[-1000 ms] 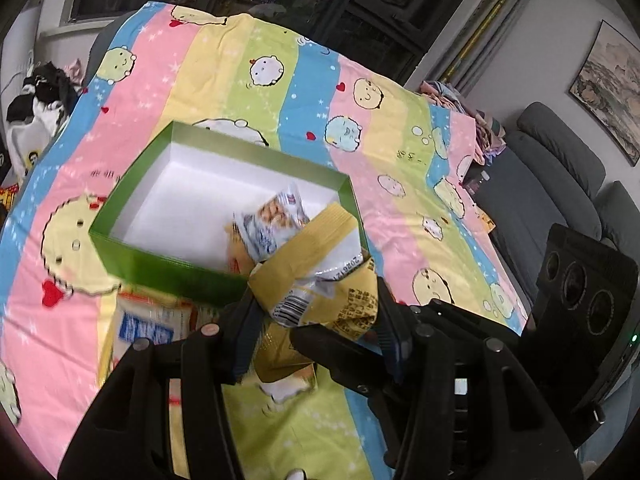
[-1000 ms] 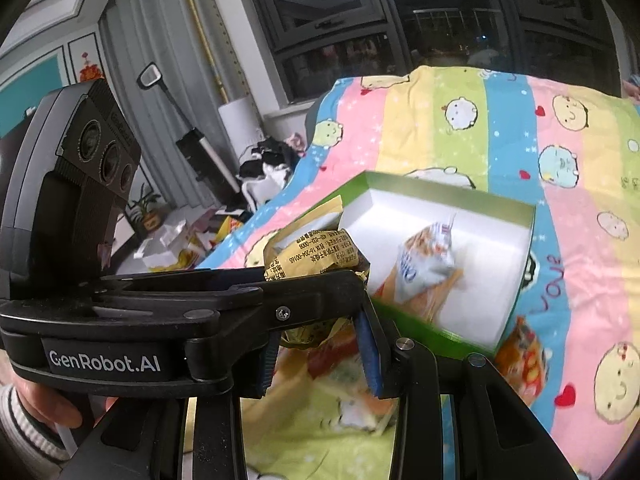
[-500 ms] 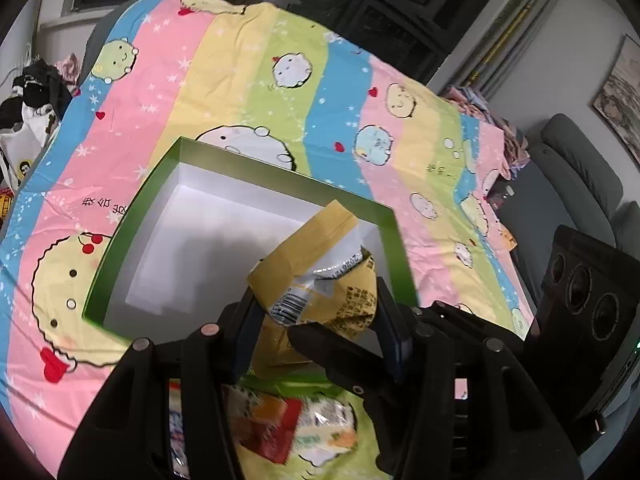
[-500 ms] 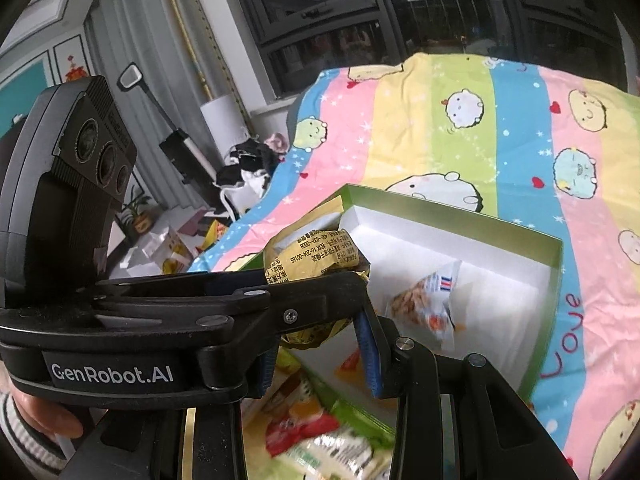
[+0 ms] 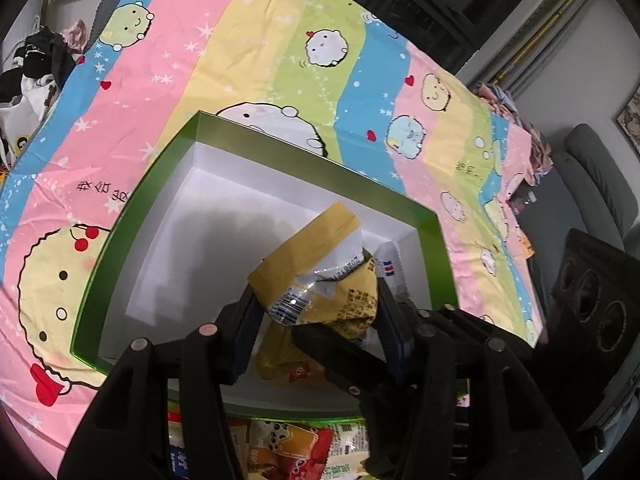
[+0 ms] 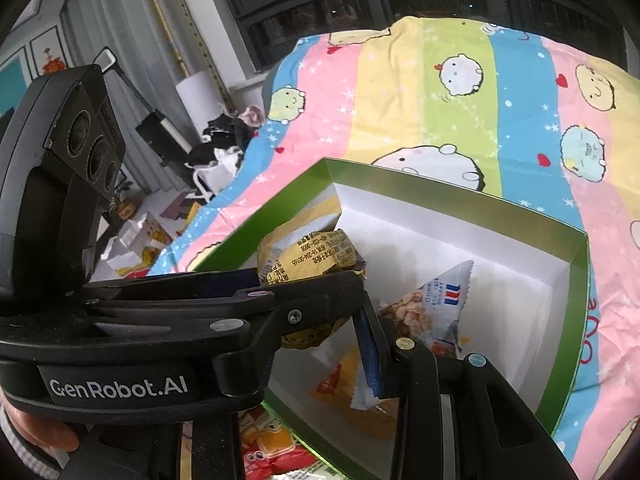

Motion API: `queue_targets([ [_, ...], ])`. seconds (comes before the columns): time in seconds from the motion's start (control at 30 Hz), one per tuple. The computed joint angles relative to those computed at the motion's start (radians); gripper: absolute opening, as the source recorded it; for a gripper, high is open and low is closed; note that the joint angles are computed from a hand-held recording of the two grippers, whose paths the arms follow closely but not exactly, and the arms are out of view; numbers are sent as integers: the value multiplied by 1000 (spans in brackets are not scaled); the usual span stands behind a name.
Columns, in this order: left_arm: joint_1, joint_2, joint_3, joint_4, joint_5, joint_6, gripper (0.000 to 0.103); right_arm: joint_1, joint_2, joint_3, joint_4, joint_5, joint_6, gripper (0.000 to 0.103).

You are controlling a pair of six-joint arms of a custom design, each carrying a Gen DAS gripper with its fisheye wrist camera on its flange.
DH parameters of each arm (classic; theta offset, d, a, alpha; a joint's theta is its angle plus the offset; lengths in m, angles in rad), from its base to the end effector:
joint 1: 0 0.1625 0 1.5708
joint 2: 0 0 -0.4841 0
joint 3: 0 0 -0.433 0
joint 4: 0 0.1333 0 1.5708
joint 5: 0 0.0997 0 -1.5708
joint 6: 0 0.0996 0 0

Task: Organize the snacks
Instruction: 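Carry the yellow-gold bag into the green box and open the right gripper, then withdraw the open right gripper back toward the snack pile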

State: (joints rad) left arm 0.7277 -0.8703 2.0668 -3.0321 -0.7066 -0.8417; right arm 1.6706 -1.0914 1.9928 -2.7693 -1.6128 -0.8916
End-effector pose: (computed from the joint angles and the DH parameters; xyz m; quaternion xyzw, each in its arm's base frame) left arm -0.2967 -0.5442 0.0933 -0.0547 0.9002 -0.3896 0.1869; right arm 0.1899 -0.6005 0.1865 0.4676 -0.8712 0.1285 0.0762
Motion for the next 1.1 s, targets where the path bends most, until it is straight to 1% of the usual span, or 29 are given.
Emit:
queue_targets([
  [0.07, 1, -1, -3, 24, 14, -20, 63, 1, -1, -2, -2, -4, 8, 37],
  [0.1, -5, -3, -4, 45, 34, -38, 66, 1, -4, 2, -11, -7, 10, 37],
  [0.17, -15, -6, -1, 60, 63, -43, 67, 0, -10, 9, -32, -12, 8, 37],
  [0.2, -19, -7, 1, 64, 72, -43, 72, -3, -19, 14, -32, -7, 8, 38],
  [0.27, -41, -14, 6, 111, 121, -69, 79, -10, -34, 21, -30, 2, 8, 47],
  [0.33, -55, -18, 11, 136, 148, -79, 79, -16, -54, 36, -41, 9, 7, 49],
  [0.37, -65, -23, 13, 172, 169, -103, 81, -19, -63, 41, -41, 14, 8, 49],
  [0.4, -73, -26, 13, 208, 186, -128, 85, -21, -69, 43, -38, 18, 12, 50],
  [0.43, -82, -29, 15, 243, 205, -153, 87, -27, -87, 52, -29, 29, 14, 51],
  [0.5, -106, -36, 25, 301, 236, -203, 87, -36, -116, 67, -23, 44, 16, 58],
  [0.53, -115, -42, 28, 342, 244, -239, 87, -40, -130, 77, -26, 48, 15, 63],
  [0.57, -121, -45, 32, 366, 247, -262, 87, -43, -139, 85, -31, 48, 12, 67],
  [0.63, -140, -62, 49, 437, 239, -340, 88, -51, -170, 110, -43, 37, -4, 67],
  [0.73, -163, -84, 77, 500, 218, -432, 91, -65, -208, 133, -32, 28, -17, 68],
  [0.77, -170, -87, 83, 511, 213, -453, 98, -71, -219, 138, -25, 27, -17, 68],
  [0.8, -182, -97, 100, 521, 204, -488, 102, -79, -234, 146, -15, 25, -17, 68],
  [1.1, -272, -154, 203, 604, 166, -740, 102, -138, -317, 197, 28, -1, -1, 68],
])
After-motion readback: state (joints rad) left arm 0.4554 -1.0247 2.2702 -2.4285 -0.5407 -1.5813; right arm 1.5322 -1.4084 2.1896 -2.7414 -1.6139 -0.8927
